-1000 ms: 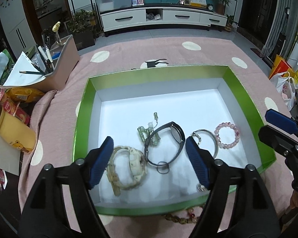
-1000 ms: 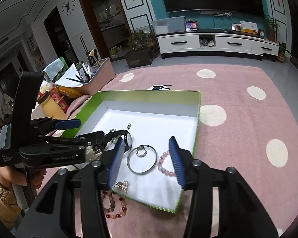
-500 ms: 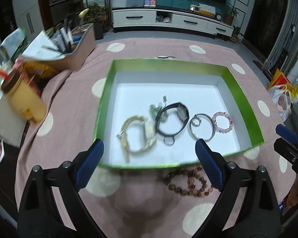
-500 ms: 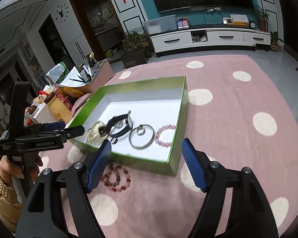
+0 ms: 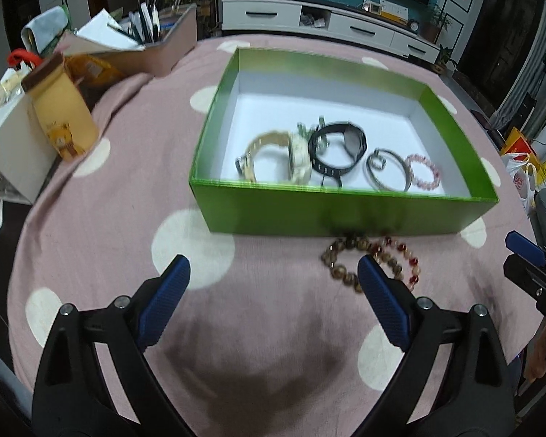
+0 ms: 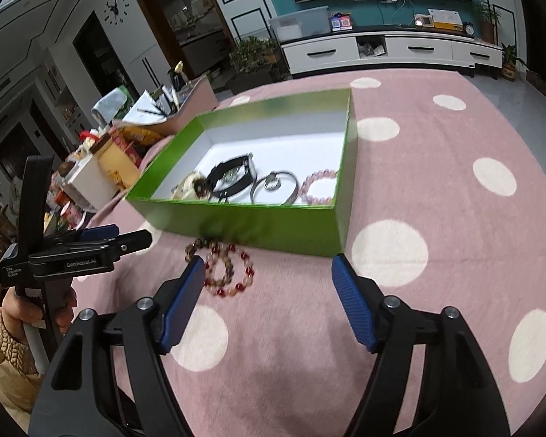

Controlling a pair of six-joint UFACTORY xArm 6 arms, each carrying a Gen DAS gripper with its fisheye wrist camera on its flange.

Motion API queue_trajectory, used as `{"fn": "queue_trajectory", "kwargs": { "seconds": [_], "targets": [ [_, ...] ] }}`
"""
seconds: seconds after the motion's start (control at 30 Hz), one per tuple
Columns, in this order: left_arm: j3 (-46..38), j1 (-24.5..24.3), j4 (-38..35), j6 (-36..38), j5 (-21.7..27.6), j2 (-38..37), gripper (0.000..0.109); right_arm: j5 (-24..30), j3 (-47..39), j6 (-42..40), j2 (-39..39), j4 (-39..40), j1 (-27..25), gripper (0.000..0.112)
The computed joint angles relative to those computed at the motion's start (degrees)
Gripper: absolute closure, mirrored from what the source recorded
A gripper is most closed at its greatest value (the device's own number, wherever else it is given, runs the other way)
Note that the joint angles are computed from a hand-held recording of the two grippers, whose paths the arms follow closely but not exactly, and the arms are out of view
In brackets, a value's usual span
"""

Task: Organize jewelry
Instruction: 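Withdraw both open tools from the box toward the remaining bead bracelets, then grasp the brown bead bracelet with the left tool while the right tool grasps the red-and-white bead bracelet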

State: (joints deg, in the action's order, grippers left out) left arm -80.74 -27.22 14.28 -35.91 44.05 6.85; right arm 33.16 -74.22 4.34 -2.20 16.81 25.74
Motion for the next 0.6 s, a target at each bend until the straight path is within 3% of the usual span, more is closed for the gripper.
{"fn": "queue_trajectory", "kwargs": {
  "seconds": [0.23, 0.33, 0.6],
  "targets": [
    [0.76, -0.67, -1.28, 0.6, -1.05, 1.19, 0.021, 1.52, -0.2, -0.74, 1.87, -0.51, 2.26, 0.068],
    [-0.44, -0.88, -1.72, 1.3, -1.3, 2.66, 0.029, 1.8, -1.24, -0.09, 3.63, -2.08, 3.28, 0.076],
    [-4.43, -1.46, -1.06, 3.25, -0.71, 6.6, 0.045, 2.98, -5.88, 2.22, 8.86, -7.65, 4.38, 0.089]
  ]
}}
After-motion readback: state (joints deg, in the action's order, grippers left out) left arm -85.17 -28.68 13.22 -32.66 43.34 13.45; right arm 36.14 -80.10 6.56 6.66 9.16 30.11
